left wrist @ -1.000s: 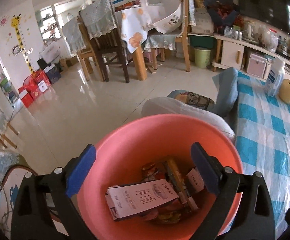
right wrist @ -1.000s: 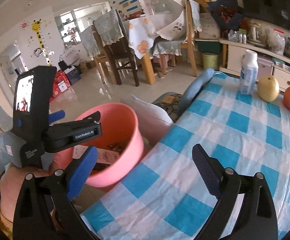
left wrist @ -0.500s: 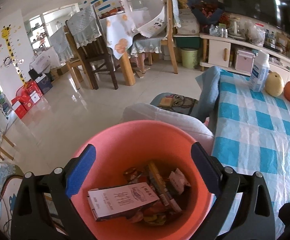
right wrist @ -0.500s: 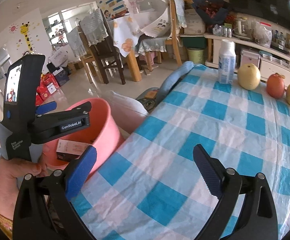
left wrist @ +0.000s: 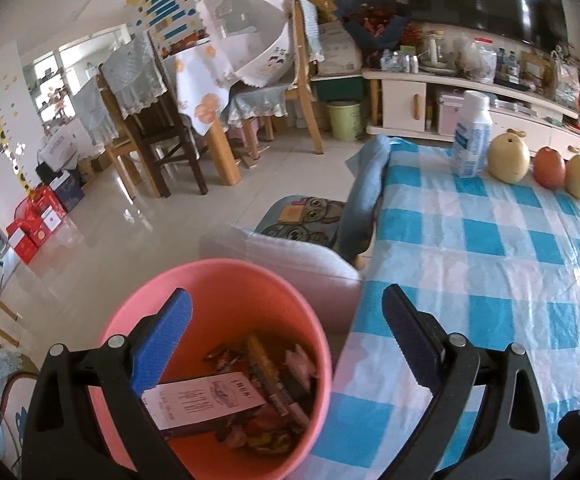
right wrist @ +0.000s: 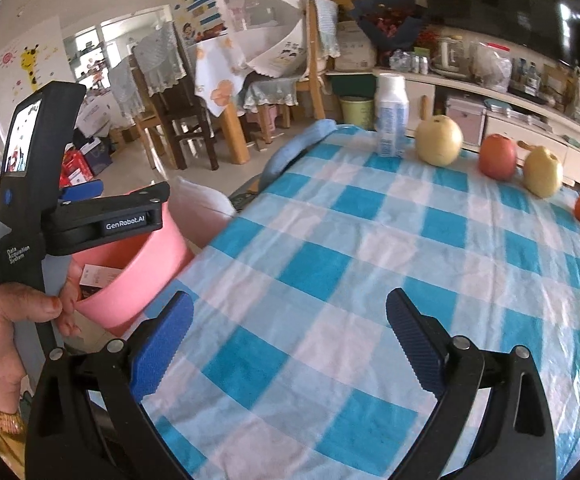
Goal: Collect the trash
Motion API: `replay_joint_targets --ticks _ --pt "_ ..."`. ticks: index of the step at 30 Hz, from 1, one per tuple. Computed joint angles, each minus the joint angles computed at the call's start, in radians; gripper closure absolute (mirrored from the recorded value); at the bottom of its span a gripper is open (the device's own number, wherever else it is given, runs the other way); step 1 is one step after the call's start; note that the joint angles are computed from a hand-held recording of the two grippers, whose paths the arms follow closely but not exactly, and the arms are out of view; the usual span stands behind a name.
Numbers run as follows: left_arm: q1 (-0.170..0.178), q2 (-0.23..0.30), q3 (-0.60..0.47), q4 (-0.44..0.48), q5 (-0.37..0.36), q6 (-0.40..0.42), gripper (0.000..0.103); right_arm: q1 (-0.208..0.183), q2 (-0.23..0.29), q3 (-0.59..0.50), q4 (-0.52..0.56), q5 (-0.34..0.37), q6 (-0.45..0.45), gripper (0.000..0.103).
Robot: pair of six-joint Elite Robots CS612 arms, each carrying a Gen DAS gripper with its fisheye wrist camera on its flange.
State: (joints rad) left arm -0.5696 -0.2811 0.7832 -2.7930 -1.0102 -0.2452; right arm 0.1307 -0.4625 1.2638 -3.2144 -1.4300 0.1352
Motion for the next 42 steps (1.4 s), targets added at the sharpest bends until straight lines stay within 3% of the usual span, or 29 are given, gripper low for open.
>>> replay_joint_targets --ticks 10,30,35,42 --pt "-0.028 0.041 -0.079 0.016 -0.023 0.049 0.007 -0.037 -0.029 0.069 -0.068 -0.01 0.045 0.007" --pt "-0.093 0.137 -0.253 0.041 -0.072 0.153 0.007 -0.116 -0.079 0.207 -0.184 -0.118 0.091 0.007" --pt "-0.113 0.169 -0.313 0.063 -0.075 0.176 0.007 -0.126 -0.084 0.229 -0.199 -0.156 0.067 0.007" --pt "-0.132 0.193 -0.355 0.039 -0.153 0.176 0.007 -0.142 -0.095 0.265 -0.229 -0.181 0.052 0.007"
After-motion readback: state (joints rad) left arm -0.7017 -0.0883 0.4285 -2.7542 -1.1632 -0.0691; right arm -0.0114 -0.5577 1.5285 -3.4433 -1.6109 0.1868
